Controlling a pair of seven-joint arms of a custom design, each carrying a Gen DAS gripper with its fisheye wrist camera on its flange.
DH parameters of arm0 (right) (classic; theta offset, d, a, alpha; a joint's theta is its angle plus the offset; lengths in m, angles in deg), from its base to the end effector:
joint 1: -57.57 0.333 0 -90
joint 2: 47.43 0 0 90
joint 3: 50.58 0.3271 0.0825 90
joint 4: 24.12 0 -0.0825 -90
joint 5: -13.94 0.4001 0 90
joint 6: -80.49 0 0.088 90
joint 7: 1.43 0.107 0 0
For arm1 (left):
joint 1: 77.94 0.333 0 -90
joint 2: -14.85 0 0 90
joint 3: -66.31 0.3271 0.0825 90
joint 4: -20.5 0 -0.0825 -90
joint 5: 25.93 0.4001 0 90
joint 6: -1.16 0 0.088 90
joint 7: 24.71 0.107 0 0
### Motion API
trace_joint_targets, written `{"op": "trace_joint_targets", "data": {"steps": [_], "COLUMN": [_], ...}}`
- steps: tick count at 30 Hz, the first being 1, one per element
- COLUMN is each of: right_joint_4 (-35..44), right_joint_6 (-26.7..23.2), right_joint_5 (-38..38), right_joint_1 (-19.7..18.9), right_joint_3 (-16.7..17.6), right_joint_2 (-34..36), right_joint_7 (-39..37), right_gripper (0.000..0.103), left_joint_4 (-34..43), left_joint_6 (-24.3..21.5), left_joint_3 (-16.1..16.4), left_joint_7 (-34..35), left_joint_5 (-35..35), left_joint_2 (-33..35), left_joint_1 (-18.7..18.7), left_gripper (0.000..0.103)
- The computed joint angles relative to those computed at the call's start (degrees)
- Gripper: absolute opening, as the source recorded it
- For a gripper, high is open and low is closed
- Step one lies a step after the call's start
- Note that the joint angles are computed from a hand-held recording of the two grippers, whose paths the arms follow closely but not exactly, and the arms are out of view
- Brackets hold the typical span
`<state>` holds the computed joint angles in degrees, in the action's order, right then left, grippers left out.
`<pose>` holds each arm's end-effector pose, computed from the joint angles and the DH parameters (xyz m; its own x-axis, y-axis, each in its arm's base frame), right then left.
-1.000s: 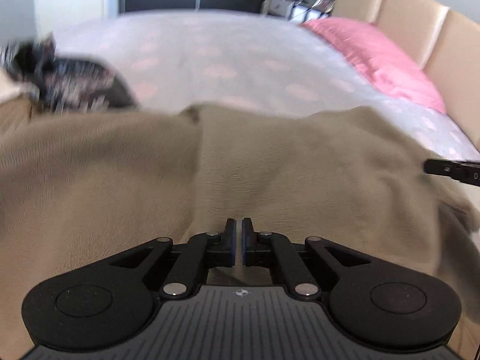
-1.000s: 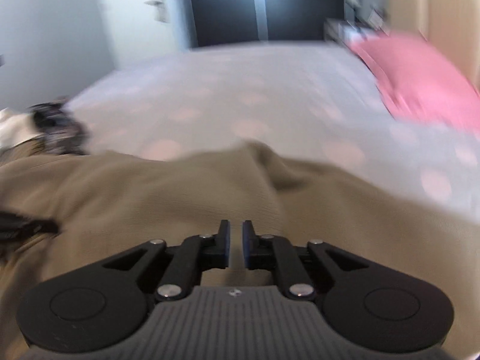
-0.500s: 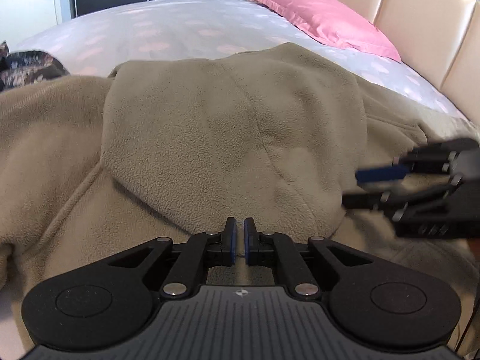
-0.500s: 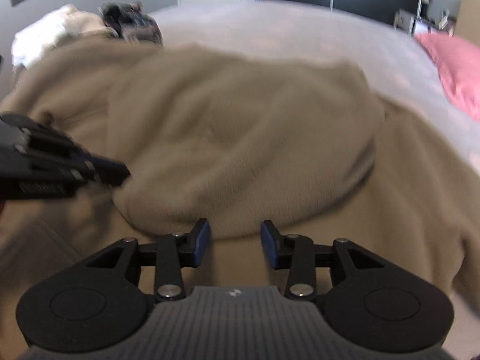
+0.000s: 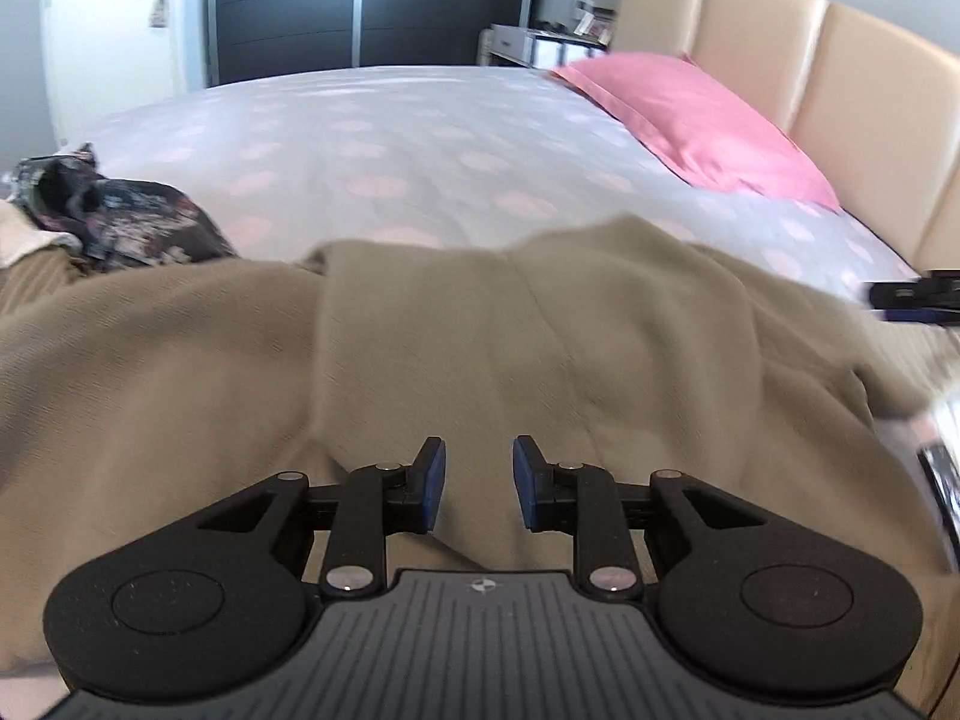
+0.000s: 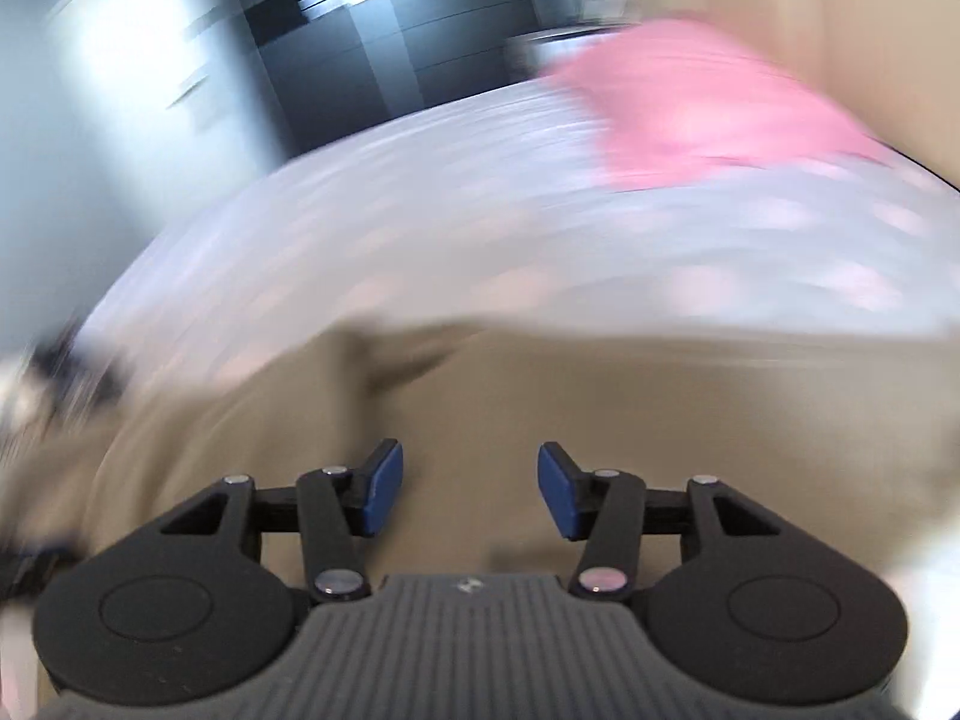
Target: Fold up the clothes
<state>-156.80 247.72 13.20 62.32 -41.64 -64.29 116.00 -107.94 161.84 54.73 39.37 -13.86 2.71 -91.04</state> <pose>0.5029 0.1308 0.5700 -0.0668 -0.9490 -0.3081 -0.6397 0.2777 -0.7167 0.4886 -0.2428 0.5481 -0.1959 -0.9767 0.0871 -0.7084 0.0795 -0.7013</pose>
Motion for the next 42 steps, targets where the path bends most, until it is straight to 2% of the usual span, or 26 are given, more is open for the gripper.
{"op": "trace_joint_targets", "data": {"steps": [2, 6, 10, 13, 15, 16, 17, 19, 24, 26, 27, 28, 29, 31, 32, 33, 37, 42], "right_joint_4": [-1.1, -3.5, -5.9, -7.6, -8.0, -8.2, -8.5, -9.1, -8.9, -8.9, -9.0, -8.8, -8.2, -6.7, -6.3, -5.8, -3.0, 3.7], "right_joint_6": [-1.4, -3.0, -3.6, -3.9, -4.8, -4.9, -4.6, -3.4, -1.8, -0.8, 0.0, 0.4, -0.1, -2.1, -2.1, -2.0, 0.5, 2.0], "right_joint_5": [-2.9, -4.3, -5.1, -6.2, -7.2, -7.7, -8.0, -7.0, -1.3, -1.0, -1.6, -2.3, -2.9, -6.5, -8.6, -10.9, -20.3, -28.3], "right_joint_1": [-5.7, -11.2, -17.7, -22.7, -24.5, -25.0, -25.3, -24.4, -21.7, -21.8, -22.3, -22.7, -22.8, -24.0, -24.4, -25.0, -28.2, -30.3], "right_joint_3": [0.8, -1.9, -2.3, -1.5, -1.5, -1.6, -1.9, -3.6, -7.6, -7.8, -7.5, -7.2, -7.1, -5.6, -5.0, -4.1, 0.4, 6.1], "right_joint_2": [-1.9, -4.9, -6.6, -6.9, -6.6, -6.4, -6.2, -5.3, -1.0, 0.0, 0.2, 0.5, 0.9, 1.3, 1.1, 1.0, -1.1, -3.4], "right_joint_7": [5.8, 9.0, 15.5, 22.1, 25.1, 26.3, 27.1, 27.4, 27.5, 27.7, 28.3, 28.5, 28.2, 29.1, 29.7, 30.8, 38.1, 42.1], "right_gripper": [0.054, 0.054, 0.054, 0.054, 0.056, 0.057, 0.064, 0.069, 0.068, 0.066, 0.062, 0.057, 0.046, 0.036, 0.026, 0.024, 0.022, 0.022], "left_joint_4": [1.3, 3.4, 5.0, 4.8, 4.4, 4.1, 3.9, 4.1, 4.7, 4.7, 4.8, 4.8, 4.9, 5.1, 5.2, 5.3, 5.5, 5.4], "left_joint_6": [-1.3, -3.6, -7.1, -7.1, -6.3, -5.8, -5.4, -5.8, -6.7, -6.5, -6.5, -6.5, -6.6, -6.9, -7.1, -7.2, -6.9, -5.9], "left_joint_3": [0.0, 1.4, 1.5, 0.8, 0.7, 0.8, 0.8, 0.6, 0.2, 0.3, 0.2, 0.2, 0.1, 0.2, 0.2, 0.2, 0.3, 0.8], "left_joint_7": [-1.1, -0.9, -1.2, -3.4, -4.5, -4.8, -5.1, -5.2, -5.5, -5.6, -5.8, -6.1, -6.3, -6.4, -6.3, -6.3, -6.2, -5.1], "left_joint_5": [0.7, -2.1, -2.5, -0.3, -0.3, -0.5, -0.7, -0.1, 1.3, 1.1, 1.3, 1.6, 1.9, 1.9, 1.8, 1.6, 0.9, -2.7], "left_joint_2": [0.0, -0.5, -0.6, -0.5, -0.1, 0.1, 0.4, 1.1, 2.8, 3.2, 3.3, 3.5, 3.7, 4.1, 4.3, 4.4, 4.4, 3.6], "left_joint_1": [0.8, 0.9, 1.9, 3.0, 3.1, 3.0, 3.0, 2.9, 2.8, 2.6, 2.7, 2.7, 2.8, 2.7, 2.6, 2.5, 2.3, 1.7], "left_gripper": [0.022, 0.022, 0.022, 0.022, 0.022, 0.022, 0.022, 0.022, 0.022, 0.022, 0.022, 0.022, 0.022, 0.022, 0.022, 0.022, 0.022, 0.022]}}
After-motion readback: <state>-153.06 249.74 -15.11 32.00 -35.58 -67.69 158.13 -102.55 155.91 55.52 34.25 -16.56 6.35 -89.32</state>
